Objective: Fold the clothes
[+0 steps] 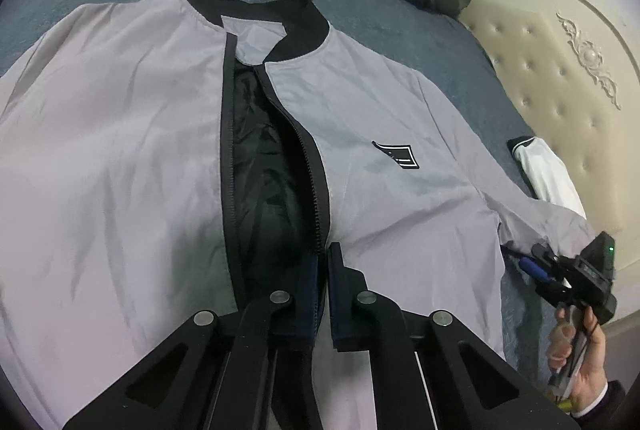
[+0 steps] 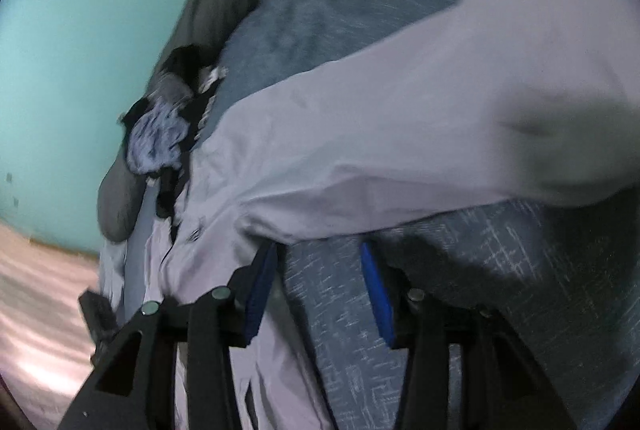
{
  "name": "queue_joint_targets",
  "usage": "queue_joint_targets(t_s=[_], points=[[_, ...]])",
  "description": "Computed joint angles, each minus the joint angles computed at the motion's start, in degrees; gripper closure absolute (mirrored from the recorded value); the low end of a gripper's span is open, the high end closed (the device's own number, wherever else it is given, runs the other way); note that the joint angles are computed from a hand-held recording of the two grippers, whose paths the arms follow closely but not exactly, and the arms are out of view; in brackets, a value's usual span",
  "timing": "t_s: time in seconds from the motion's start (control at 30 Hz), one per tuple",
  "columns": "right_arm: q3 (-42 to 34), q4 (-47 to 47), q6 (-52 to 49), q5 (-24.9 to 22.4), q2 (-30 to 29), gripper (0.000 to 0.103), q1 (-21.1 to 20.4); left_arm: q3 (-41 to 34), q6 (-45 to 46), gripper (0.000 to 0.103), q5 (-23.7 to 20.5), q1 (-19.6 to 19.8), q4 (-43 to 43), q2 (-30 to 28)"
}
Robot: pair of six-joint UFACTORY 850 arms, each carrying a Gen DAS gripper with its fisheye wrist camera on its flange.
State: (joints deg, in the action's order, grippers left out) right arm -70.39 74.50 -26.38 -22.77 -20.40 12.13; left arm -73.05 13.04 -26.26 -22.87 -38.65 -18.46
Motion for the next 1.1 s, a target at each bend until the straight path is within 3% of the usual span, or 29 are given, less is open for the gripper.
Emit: queue_joint_targets(t_s=[0.23, 0.27, 0.33, 0.43, 0.63, 0.83, 1.1], points=[[1.7, 20.45, -10.87, 1.98, -1.14, 0.058, -0.87, -0.6, -1.67, 0.099, -0.18, -0.23, 1.71, -0.86], [2.06, 23.99, -13.79, 2.8, -1.08, 0.062, -0.86, -0.68, -1.77, 0.099, -0.22, -0.27, 2.03, -0.9], [1.87, 25.06, -15.71, 4.06, -1.08, 0.088, -0.75, -0.88, -1.54, 0.099, -0.44, -0.2, 2.48, -1.02], [1.1, 21.92, -15.27, 6.15, -0.82, 0.099, -0.52, -1.06, -0.97, 0.099, -0.65, -0.01, 2.7, -1.31], [0.56, 24.67, -16.13, 5.86, -1.32, 0.1, -1.82, -1.98, -0.19, 0.1, -1.67, 0.32, 1.8, -2.66], [-0.5, 20.59, -12.85, 6.77, -2.06, 0.1, -1.88, -2.89, -0.79, 0.1, -2.32, 0.47, 1.57, -3.67], [-0.23, 7.62, -2.13, 4.04, -2.27, 0.097, -2.22, -2.45, -0.63, 0.096, -3.39, 0.95, -1.71, -3.69]])
